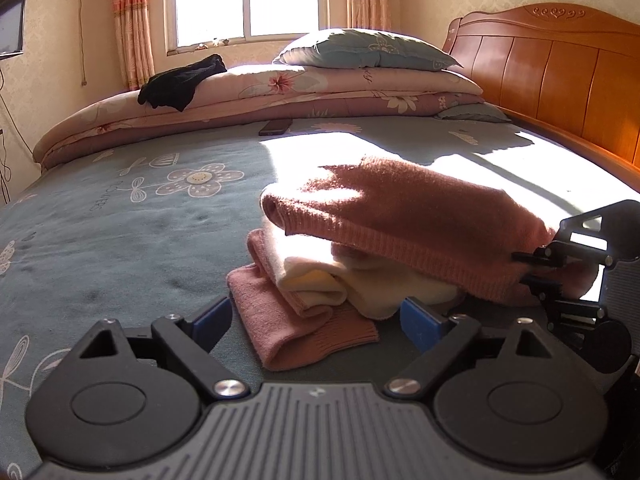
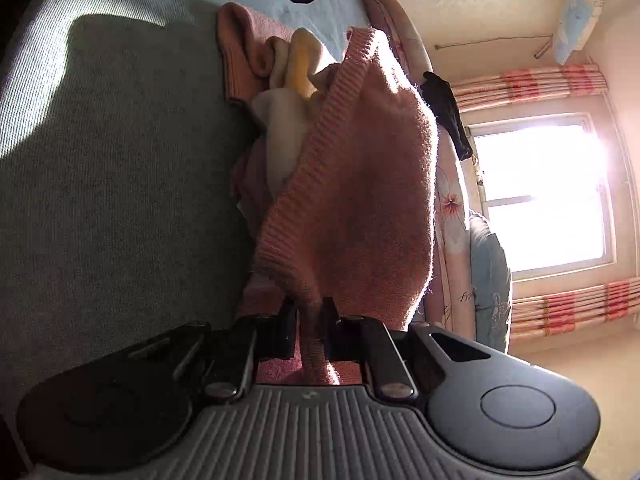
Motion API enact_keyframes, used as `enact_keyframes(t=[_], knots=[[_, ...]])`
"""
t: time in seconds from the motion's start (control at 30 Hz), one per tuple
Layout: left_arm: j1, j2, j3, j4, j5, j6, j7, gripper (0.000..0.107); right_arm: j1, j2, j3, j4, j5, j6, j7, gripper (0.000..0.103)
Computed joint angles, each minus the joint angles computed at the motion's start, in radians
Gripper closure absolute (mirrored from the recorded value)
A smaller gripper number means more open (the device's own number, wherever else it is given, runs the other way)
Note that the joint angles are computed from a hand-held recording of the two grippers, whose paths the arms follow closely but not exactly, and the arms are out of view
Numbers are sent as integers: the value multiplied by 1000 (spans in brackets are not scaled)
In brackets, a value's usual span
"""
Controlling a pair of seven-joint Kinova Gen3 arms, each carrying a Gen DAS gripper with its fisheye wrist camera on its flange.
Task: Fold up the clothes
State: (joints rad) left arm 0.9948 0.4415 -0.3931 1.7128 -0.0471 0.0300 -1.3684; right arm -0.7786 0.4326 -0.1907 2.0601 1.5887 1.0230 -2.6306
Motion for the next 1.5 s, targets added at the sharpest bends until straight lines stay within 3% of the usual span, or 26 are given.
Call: enact_keyframes(t=[0.17,0.33,0.53,0.8,0.97,1.0,1.03,1.07,1.13,1.27,1.4,1.5], knots=[[52,15,-56,-7,-2,0,-7,16,49,-166,-19,4,-64,-98,-183,91],[120,26,-124,-6,-8,-11,-16,16,69,-290,-34,30,-65,-66,-329,92],[194,57,-211,-12,15,-55,-56,16,155,-435,-44,80,-124,-122,-463,92],[228,200,-292,-145,77,-75,-194,17,193,-470,-85,153,-128,-121,-565,92],[157,241,-220,-254,90,-53,-275,27,192,-475,-93,168,-142,-127,-566,92],[147,252,-211,-283,83,-34,-286,33,193,-476,-93,171,-142,-132,-569,92],[145,267,-216,-314,75,-9,-290,48,194,-478,-92,174,-144,-136,-571,92],[145,280,-224,-342,65,17,-283,56,196,-477,-91,177,-143,-140,-575,92],[124,299,-210,-398,27,66,-261,65,200,-478,-88,183,-141,-151,-585,91],[17,290,-56,-467,-24,126,-310,67,222,-489,-72,200,-139,-218,-607,91],[-3,306,-16,-525,-104,182,-293,68,246,-471,-55,207,-121,-269,-629,91],[-8,314,-3,-558,-142,210,-265,94,260,-458,-46,217,-98,-302,-663,89]])
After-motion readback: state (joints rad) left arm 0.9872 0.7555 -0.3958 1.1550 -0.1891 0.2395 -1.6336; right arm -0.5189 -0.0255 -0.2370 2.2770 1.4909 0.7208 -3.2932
